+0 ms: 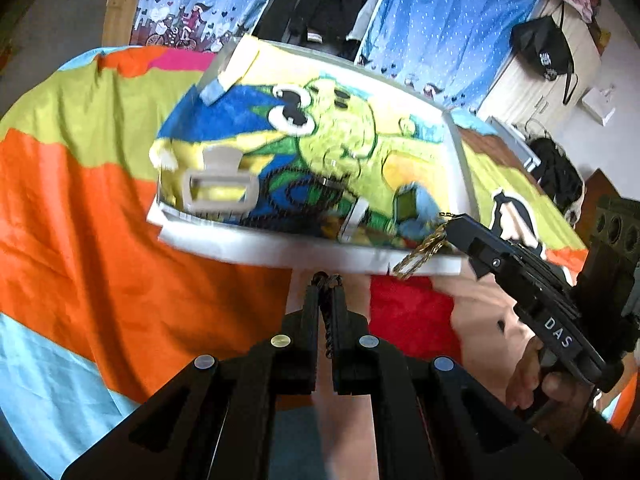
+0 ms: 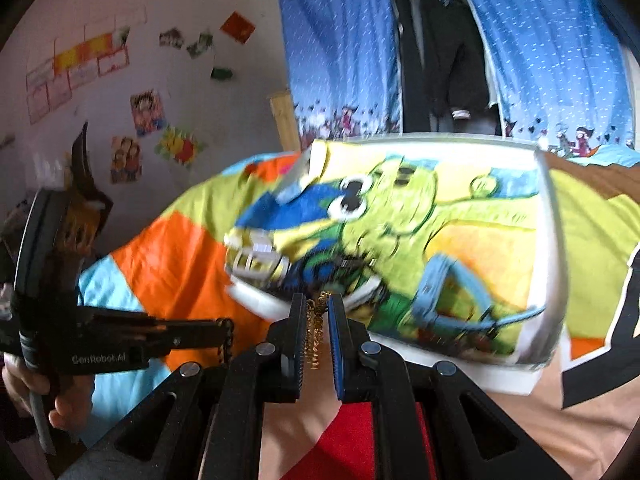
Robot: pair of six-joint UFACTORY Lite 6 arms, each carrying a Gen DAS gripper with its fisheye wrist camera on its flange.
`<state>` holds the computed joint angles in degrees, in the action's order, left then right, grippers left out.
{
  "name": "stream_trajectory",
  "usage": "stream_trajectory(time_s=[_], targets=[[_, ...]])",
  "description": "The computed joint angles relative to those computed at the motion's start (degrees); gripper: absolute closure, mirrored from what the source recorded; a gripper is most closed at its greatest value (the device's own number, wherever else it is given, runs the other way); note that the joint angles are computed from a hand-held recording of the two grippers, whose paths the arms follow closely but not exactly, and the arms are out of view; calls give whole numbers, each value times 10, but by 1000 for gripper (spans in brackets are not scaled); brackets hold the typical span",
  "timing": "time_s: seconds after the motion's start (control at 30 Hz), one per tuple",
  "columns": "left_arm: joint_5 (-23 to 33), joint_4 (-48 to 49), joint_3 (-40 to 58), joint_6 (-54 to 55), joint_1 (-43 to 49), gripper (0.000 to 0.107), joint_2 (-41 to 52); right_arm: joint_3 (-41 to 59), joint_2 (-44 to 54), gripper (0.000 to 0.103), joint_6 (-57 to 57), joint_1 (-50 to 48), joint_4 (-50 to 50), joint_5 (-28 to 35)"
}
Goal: Organize jewelry
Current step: 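Carry the black item over the tray with the left gripper while the right releases the gold chain there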
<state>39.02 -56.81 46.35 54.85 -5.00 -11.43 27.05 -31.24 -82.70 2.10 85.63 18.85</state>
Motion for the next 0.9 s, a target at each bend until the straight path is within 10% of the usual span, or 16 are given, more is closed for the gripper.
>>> stream_trajectory(time_s=[0.47, 0.9], targets=[[-121, 28, 344, -117, -125, 104, 284, 156, 216, 92, -238, -159, 226, 52], [-138, 189, 508, -303, -187, 103, 464, 168, 296, 92, -268, -212, 236, 41]])
